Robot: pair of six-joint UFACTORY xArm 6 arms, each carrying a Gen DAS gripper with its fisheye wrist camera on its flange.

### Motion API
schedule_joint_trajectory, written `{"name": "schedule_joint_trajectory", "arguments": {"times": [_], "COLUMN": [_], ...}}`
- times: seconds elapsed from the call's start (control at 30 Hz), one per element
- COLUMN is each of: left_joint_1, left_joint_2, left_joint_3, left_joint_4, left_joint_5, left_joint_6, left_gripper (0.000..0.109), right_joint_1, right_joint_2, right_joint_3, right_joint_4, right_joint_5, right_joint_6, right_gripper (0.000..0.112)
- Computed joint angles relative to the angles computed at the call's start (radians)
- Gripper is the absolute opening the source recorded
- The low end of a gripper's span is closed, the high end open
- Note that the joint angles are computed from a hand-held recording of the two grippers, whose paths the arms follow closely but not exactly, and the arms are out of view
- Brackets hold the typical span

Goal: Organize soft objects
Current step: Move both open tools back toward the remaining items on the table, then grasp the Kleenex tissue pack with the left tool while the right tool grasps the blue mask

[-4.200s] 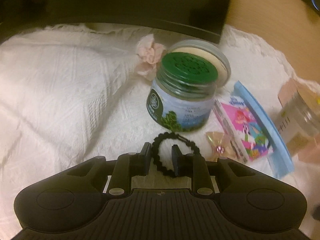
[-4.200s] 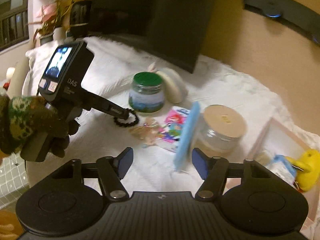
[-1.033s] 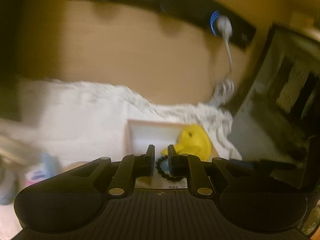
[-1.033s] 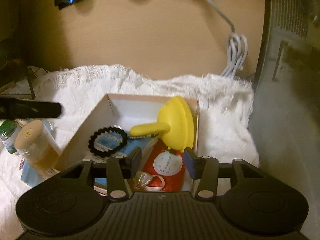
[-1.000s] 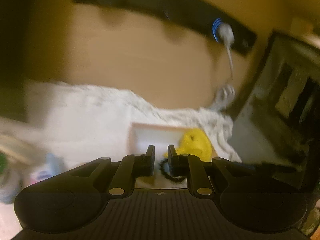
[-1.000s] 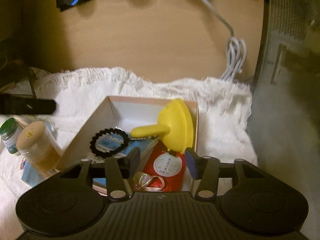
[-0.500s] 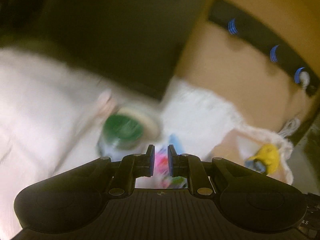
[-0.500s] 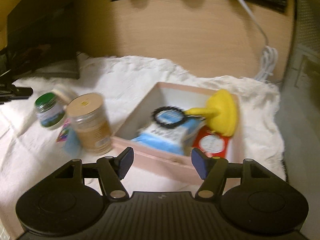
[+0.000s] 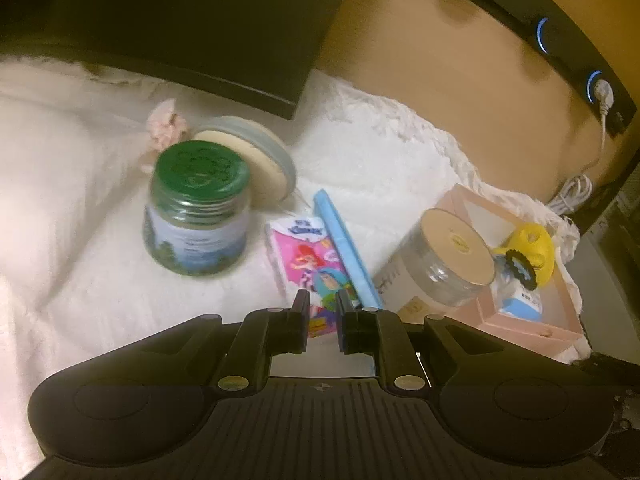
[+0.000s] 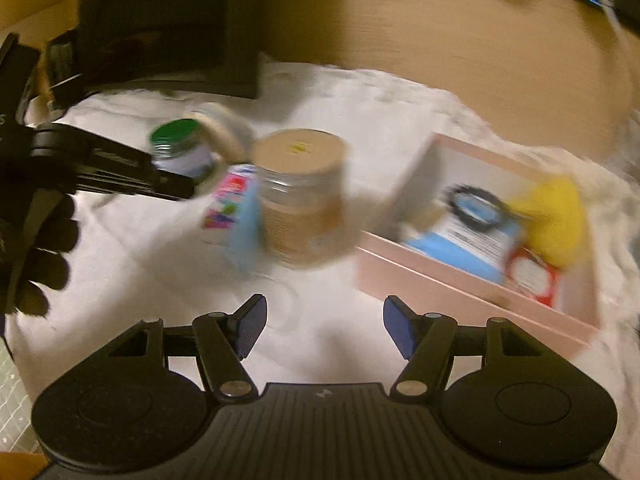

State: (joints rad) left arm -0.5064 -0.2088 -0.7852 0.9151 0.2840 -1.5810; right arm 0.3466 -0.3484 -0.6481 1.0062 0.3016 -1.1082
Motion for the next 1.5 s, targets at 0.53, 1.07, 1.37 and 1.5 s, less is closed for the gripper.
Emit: {"name": "schedule_joint_trajectory", "arguments": {"times": [0.53,1.07,1.37,1.5], "left_joint_1": [0.08,0.025,-0.025,-0.013], "left_joint_2": [-0.241,0.009,0.218,0.238], "left_joint_3": [0.241,0.01,-0.186,-0.189], "left_joint_4": [-0.097,-0.029,-0.028,-0.12], "left_joint_5": [0.057,0.041,0.131,0.064], "left_joint_6": [0.065,0.249,0.459,0.536], "left_gripper": [0.015,0.015,0.017,0.04], "right_joint_1": [0.229,0.177,0.242,0.223], "right_joint_2": [0.304,0.18,0.12,0.111], "right_joint_3": [-0.249,-0.083,0.024,0.025], "right_joint_4": [-0.117,-0.144,0.087,0.141], "right_joint_5": [-0.026,-0.084,-0.226,-0.203], "right_joint_6": [0.2,0.251,-0.07,-0.113], "right_gripper": [0.009,0.019,0.035,0.042]}}
